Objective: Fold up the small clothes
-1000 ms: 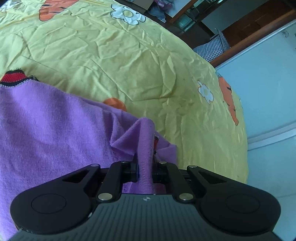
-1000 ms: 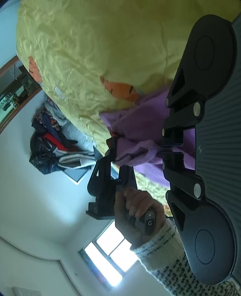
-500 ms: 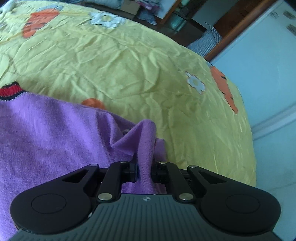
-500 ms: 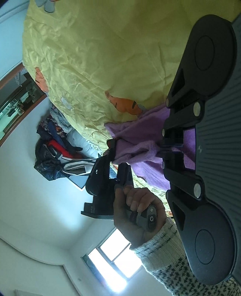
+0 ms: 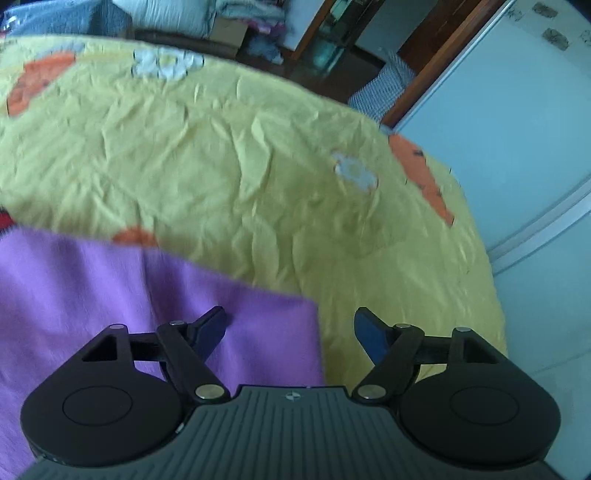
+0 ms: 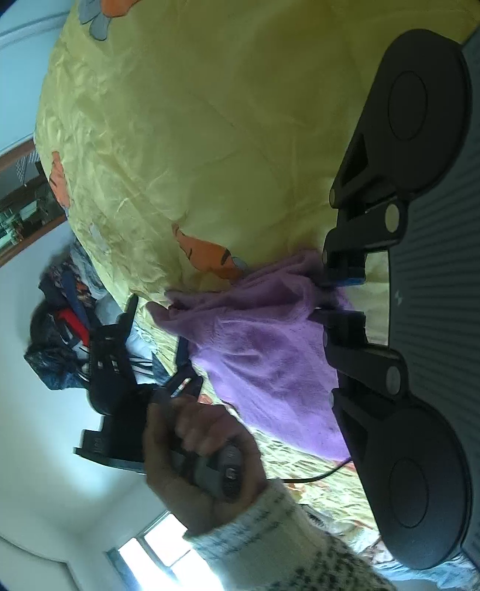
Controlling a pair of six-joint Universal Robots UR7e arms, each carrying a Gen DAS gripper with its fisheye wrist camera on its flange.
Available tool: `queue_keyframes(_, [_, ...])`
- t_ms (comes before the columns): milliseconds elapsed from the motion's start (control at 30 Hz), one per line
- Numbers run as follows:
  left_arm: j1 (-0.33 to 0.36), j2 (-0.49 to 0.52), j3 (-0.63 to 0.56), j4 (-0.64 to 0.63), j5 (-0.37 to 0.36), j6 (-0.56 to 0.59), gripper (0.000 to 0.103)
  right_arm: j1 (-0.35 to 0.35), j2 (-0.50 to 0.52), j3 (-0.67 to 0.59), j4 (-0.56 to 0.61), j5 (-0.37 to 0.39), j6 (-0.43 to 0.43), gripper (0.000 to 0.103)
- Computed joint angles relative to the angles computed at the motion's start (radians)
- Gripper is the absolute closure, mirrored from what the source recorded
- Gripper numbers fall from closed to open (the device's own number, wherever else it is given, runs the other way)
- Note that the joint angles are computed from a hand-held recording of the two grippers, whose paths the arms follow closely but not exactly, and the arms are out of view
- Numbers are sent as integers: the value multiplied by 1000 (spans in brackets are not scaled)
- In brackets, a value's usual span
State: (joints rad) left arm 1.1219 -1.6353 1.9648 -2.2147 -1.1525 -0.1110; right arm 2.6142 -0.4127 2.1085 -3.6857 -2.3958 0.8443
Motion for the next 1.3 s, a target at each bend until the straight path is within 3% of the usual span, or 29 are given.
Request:
queue_keyframes(67, [11, -15, -27, -4, -32, -19, 23, 20, -24, 6, 44, -34, 8, 80])
queue_keyframes(133, [24, -50, -51, -10, -65, -7, 10, 41, -33, 7, 38, -92, -28, 73])
queue_keyframes(233, [22, -128, -52, 0, -22, 54, 3, 25, -32, 1, -129, -69, -246, 73])
queue_keyframes(333, [30, -191, -36, 35, 74, 129, 3, -74, -58, -7, -230, 143, -456, 73])
queue_keyframes(367, [39, -204, -25, 31, 103, 157, 3, -118, -77, -17, -201, 222, -507, 73])
queue_keyframes(500, [94, -216, 11, -16, 170, 245, 7, -242, -102, -131, 20, 368, -667, 73])
queue_keyframes(667, [117, -175, 106, -195, 326, 432, 12, -299, -44, -289, 223, 307, -806, 73])
queue_keyframes(700, [129, -175, 122, -232, 321, 453, 9, -303, -29, -317, 265, 285, -852, 73])
queue_keyframes(767, [164, -178, 130, -277, 288, 460, 4, -300, 19, -387, 347, 165, -925, 73])
queue_keyframes(800, [187, -173, 120, -278, 264, 449, 0, -310, 31, -395, 340, 151, -945, 73])
queue_keyframes(867, [225, -171, 112, -304, 214, 443, 0, -344, 30, -375, 274, 193, -935, 69])
queue_keyframes(900, [226, -171, 114, -315, 215, 466, 0, -354, 29, -378, 275, 197, -936, 63])
queue_keyframes(967, [215, -177, 103, -273, 229, 409, 0, -361, 33, -395, 290, 182, -939, 50])
queue_keyframes(1033, [185, -208, 96, -206, 254, 328, 7, -355, 25, -395, 304, 164, -935, 48])
queue_keyframes(1067, [165, -241, 107, -188, 253, 314, 7, -341, 18, -388, 290, 144, -935, 48])
queue_keyframes(1133, [123, -329, 142, -138, 232, 308, 2, -314, -13, -338, 251, 180, -939, 48])
queue_keyframes(1167, [107, -369, 153, -95, 217, 305, 2, -303, -35, -309, 262, 215, -923, 47])
queue_keyframes(1233, [103, -436, 162, -23, 186, 269, 0, -280, -74, -259, 318, 221, -838, 36])
queue_keyframes(1267, [127, -449, 153, 6, 147, 257, 0, -276, -94, -229, 324, 228, -798, 23])
queue_keyframes(1300, [168, -454, 132, 43, 96, 237, 0, -283, -118, -196, 333, 256, -765, 21])
